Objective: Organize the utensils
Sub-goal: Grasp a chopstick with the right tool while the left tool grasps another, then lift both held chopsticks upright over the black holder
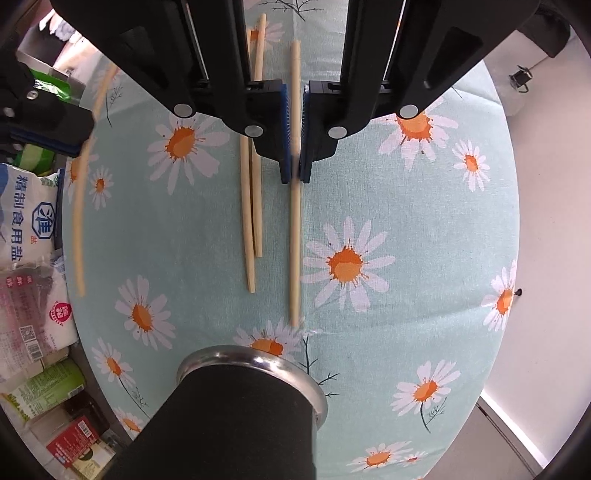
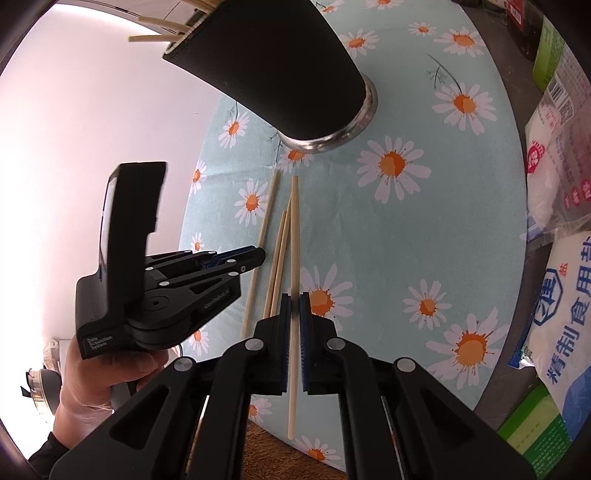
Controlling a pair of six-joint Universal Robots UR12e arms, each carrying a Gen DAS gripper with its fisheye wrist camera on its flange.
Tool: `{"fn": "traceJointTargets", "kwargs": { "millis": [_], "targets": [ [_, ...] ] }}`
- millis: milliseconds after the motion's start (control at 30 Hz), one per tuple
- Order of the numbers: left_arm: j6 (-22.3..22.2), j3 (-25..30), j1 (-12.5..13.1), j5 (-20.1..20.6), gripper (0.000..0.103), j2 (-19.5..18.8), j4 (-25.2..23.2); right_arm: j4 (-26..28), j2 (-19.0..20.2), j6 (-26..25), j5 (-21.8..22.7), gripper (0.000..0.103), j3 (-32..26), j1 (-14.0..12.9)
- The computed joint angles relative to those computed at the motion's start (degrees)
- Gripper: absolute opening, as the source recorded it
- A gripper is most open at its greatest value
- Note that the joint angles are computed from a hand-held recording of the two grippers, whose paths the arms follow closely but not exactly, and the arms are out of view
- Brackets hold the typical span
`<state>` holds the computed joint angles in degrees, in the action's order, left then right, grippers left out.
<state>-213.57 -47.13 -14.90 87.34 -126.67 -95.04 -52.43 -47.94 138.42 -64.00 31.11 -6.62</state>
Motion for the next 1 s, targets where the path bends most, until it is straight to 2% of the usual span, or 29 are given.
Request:
{"fn": "traceJointTargets", "kwargs": {
  "millis": [133, 400, 533, 733, 867, 1000],
  "targets": [
    [-0.7, -1.6, 0.3, -1.6, 0.004, 0.9, 1.8, -0.2, -0.2, 0.7, 0.0, 0.005, 0.8, 0.2],
    [-0.9, -7.2, 1.0, -4.6, 0.004, 4.5, 8.8, -2.1, -1.0, 2.9, -0.6, 0.006, 3.4, 1.1],
    [0.0, -11.1, 1.8, -5.9, 0.004, 7.3, 12.0, -3.7, -1.9, 4.2, -1.3, 0.006, 5.3, 1.6],
    [1.2, -13.2, 2.6, -7.9, 0.004, 9.3, 14.8, -5.5, -2.7, 6.4, -0.9, 0.006, 6.1, 2.2],
    [3.9, -12.6, 3.2, -9.1, 0.004, 9.7, 16.7, -6.4, -2.9, 6.9, 1.8, 0.006, 5.4, 2.0],
    [6.4, -13.2, 3.6, -9.7, 0.004, 10.4, 20.6, -8.1, -3.1, 8.2, 4.1, 0.006, 4.5, 1.8]
  ]
}}
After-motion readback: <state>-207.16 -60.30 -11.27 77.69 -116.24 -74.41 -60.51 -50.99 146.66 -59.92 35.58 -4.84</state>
